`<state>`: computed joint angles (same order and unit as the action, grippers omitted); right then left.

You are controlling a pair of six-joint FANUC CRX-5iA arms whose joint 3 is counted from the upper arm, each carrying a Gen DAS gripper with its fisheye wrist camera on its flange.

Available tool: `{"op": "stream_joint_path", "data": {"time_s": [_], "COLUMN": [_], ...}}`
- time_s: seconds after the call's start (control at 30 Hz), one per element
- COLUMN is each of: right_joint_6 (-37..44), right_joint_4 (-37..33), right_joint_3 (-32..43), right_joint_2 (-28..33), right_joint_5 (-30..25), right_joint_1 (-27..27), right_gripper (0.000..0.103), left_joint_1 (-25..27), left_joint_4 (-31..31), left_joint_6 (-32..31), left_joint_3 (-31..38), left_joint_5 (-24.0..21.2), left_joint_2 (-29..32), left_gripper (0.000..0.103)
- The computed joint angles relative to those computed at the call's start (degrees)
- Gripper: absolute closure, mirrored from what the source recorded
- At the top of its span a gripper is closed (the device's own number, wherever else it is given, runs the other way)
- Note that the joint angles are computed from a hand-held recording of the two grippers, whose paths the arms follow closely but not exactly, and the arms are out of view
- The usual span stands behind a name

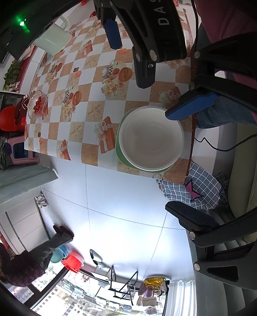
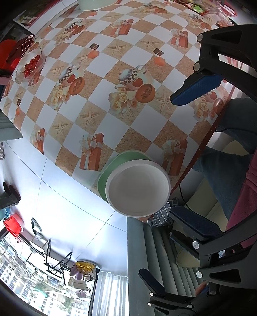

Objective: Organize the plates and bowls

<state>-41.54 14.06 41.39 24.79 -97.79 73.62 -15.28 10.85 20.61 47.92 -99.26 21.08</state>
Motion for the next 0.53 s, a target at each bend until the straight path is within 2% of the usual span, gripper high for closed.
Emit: {"op": "stream_joint_path", "data": {"time_s": [0.37,0.53], "right_joint_6": [-1.01,-1.93], "right_joint_4": [0.24,0.3], "right_joint_3": [-1.08,-2.37], "right_joint_2": [-0.53,-1.04], "right_joint_5": [0.9,2.4], "right_joint_1": [0.37,0.57], "right_gripper": [0.0,0.0], "left_joint_1": [-0.11,0.26], "left_joint_4": [-0.57,0.94], "left_joint_6": [-0.33,-0.07], "left_joint_3": [-1.35,-0.57], "left_joint_5": [0.43,-1.03], "left_joint_2": [-0.97,-0.35], "left_gripper": [0.016,0.016]}}
